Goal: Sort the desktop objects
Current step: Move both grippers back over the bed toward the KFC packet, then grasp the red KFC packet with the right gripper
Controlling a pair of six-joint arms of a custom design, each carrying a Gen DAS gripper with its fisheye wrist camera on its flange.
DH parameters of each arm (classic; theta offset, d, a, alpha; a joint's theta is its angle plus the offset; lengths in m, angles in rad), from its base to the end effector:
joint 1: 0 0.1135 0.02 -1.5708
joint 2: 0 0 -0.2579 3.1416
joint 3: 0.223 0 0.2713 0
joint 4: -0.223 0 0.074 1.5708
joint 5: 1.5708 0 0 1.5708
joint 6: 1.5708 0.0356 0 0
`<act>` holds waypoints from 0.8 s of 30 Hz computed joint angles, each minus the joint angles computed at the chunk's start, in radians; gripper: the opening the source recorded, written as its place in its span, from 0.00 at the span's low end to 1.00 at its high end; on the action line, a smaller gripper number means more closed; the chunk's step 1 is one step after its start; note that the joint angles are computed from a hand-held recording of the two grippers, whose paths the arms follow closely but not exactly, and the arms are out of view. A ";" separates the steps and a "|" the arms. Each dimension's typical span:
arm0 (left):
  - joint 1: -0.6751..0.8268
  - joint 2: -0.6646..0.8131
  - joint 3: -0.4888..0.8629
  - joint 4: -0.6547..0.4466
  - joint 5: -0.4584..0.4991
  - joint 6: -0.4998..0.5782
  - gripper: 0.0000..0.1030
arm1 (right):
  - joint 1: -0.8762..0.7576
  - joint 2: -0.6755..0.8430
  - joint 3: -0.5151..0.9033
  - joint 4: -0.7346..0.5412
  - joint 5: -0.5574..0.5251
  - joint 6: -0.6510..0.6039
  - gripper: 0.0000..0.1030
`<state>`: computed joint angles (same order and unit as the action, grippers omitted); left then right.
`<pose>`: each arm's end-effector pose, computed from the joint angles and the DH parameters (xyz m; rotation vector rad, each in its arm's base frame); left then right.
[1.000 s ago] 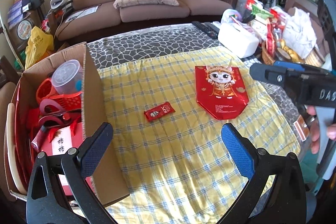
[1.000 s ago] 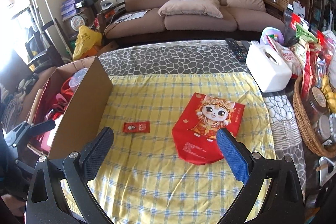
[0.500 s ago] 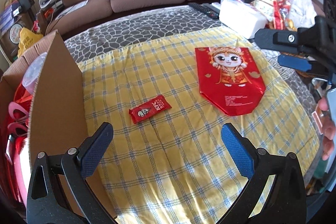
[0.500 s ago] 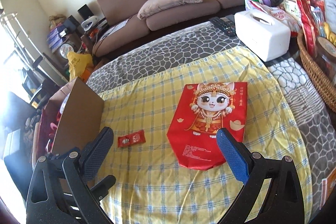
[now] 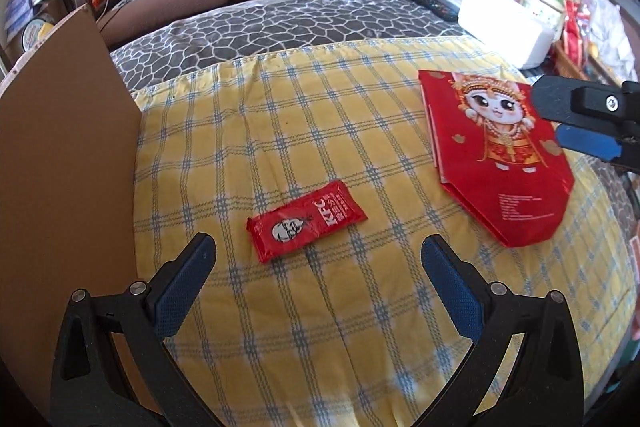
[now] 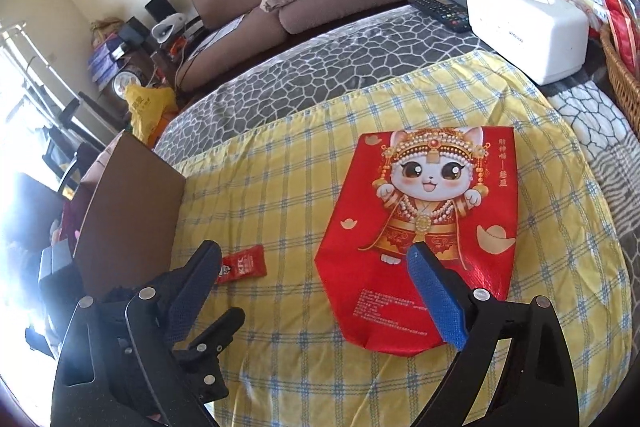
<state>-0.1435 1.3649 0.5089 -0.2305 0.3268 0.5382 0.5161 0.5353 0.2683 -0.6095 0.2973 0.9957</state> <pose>0.2321 -0.0451 0.1101 0.9655 2.4064 -0.2934 0.1255 0.0592 0.1501 0.7022 2.3197 0.3369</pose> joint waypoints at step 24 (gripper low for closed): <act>0.013 0.169 0.072 0.027 0.046 -0.027 0.37 | -0.019 0.129 -0.012 0.212 -0.125 -0.042 0.78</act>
